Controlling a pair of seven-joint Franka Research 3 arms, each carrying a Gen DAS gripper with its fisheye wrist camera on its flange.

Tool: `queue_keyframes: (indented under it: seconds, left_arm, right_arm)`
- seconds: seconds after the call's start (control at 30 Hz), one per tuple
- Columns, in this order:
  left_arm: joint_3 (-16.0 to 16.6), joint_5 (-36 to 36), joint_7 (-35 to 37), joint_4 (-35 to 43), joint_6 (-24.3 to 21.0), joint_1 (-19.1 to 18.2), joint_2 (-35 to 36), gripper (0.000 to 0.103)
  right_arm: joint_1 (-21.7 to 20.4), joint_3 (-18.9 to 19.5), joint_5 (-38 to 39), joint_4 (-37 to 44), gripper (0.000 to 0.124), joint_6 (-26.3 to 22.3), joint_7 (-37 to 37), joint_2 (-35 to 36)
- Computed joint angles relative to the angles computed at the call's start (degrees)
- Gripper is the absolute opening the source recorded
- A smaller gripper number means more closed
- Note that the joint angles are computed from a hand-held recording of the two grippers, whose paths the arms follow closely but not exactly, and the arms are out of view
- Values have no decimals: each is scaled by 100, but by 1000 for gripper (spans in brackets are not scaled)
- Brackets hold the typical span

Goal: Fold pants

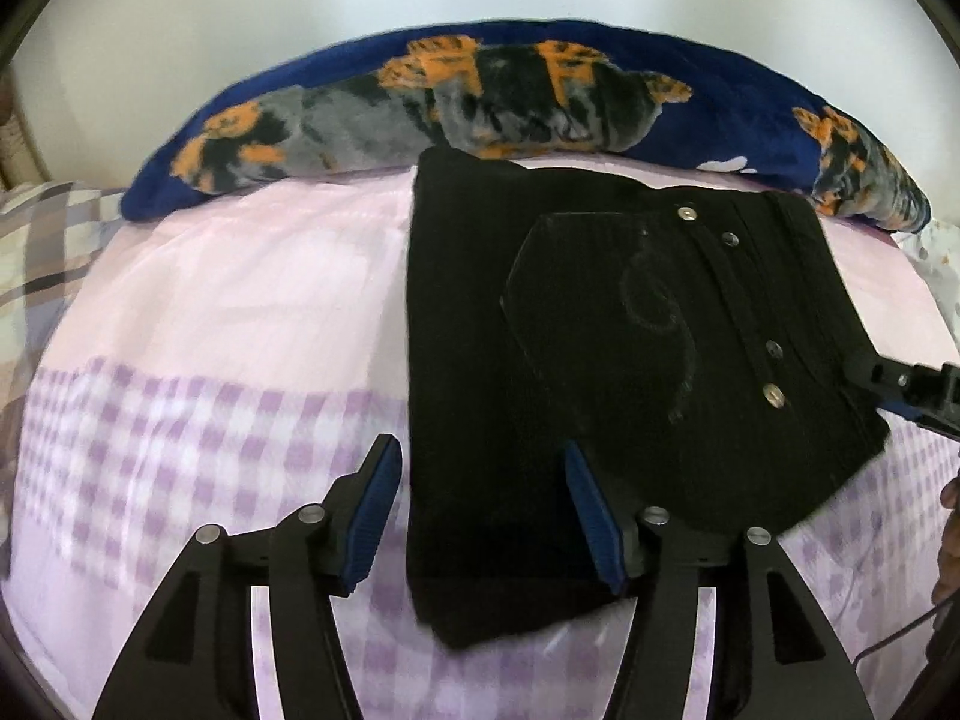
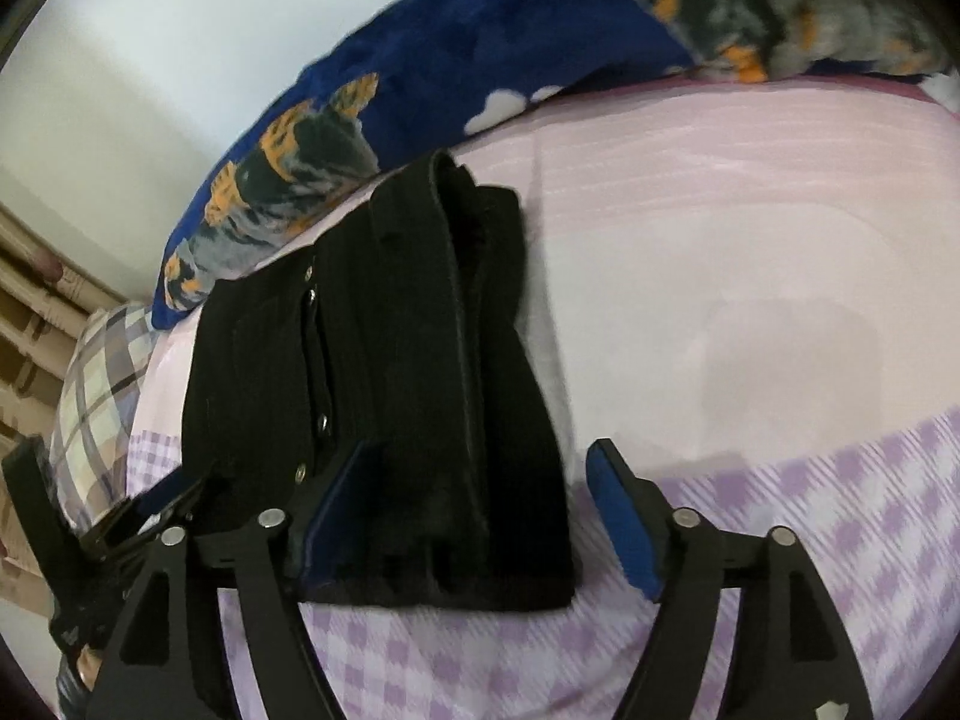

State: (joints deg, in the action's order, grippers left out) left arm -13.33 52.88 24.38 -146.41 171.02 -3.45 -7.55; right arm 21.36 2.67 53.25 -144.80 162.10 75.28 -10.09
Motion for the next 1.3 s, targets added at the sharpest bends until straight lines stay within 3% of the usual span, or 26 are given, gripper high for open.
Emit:
queue_keyframes:
  seconds: [0.2, 0.37, 0.53, 0.7, 0.93, 1.3]
  left_arm:
    - [-354, 56, -638, -703, -271, -6, -1088, 64]
    - [-564, -466, -569, -1186, -547, -290, -1873, 67]
    - [-820, -928, -586, -1527, -884, -530, -2506, 67]
    - [-1095, -1157, -691, -1729, -1236, -734, -3021, 67]
    - [-1144, -1415, -798, -1855, -1483, -1047, -3314, 67]
    - [-1225, -1411, -954, -1851, -1656, -1215, -3252, 67]
  right_arm:
    - [-69, 305, -880, -788, 76, 451, 1011, -943]
    - [-470, 1103, -2162, -1429, 86, 723, 2174, -1840]
    - [-733, 1752, -2931, -1796, 98, 652, 2968, -2592]
    - [-595, 1872, -3335, -1962, 102, 417, 3446, -3018]
    - [-457, 1912, -3828, -2187, 102, 176, 4121, -3493]
    - [-423, 1834, -4751, -2149, 102, 85, 4619, -3438]
